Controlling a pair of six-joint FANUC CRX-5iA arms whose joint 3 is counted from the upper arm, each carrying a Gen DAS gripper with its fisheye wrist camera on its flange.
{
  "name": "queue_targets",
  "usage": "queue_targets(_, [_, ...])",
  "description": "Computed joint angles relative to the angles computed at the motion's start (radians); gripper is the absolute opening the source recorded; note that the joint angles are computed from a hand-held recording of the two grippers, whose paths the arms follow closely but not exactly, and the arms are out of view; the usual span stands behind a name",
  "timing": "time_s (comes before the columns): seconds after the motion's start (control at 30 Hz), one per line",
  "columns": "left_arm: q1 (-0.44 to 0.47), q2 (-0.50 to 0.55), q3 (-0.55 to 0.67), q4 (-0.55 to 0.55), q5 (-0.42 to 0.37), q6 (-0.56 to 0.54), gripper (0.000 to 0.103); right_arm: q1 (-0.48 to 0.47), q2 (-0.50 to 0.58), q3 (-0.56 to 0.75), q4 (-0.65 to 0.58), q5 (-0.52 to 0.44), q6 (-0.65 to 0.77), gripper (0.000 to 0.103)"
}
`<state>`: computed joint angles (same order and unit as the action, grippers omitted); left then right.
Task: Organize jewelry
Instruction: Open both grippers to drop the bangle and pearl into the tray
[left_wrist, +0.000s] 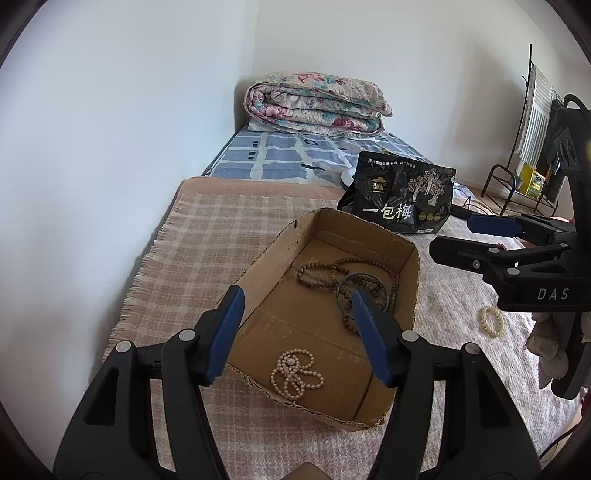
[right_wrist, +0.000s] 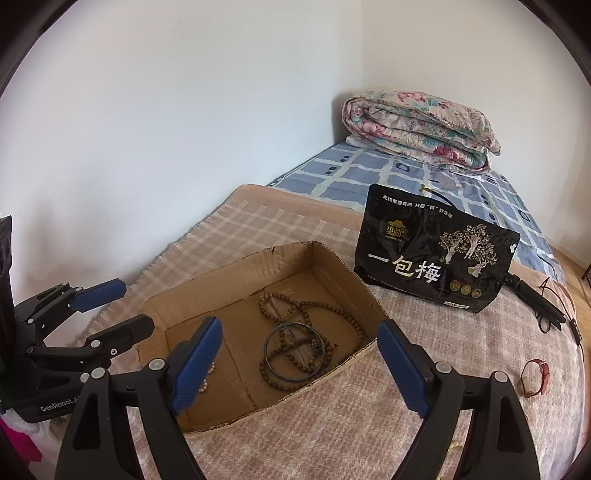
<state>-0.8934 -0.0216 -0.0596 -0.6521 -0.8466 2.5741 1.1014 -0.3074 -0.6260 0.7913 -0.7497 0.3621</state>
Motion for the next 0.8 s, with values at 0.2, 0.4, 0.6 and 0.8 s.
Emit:
queue_targets(0.2, [-0.003,-0.005,0.0,0.004,-0.001,0.0,0.063,0.013,-0.026,-0.013,0.019,-0.025,-0.022,0.088])
queue_targets(0.4, [-0.036,-0.008,0.015,-0.021,-0.038,0.017,0.063,0.027,-0.06,-0.029,0.027,-0.053,-0.037,0.09])
queue_targets(0.6, [-0.082,-0.003,0.045,-0.057,-0.082,0.039,0.062,0.051,-0.12,-0.061,0.053,-0.092,-0.075,0.094])
queue_targets(0.8, [-0.12,0.011,0.077,-0.069,-0.112,0.051,0.063,0.074,-0.199,-0.103,0.08,-0.144,-0.134,0.099])
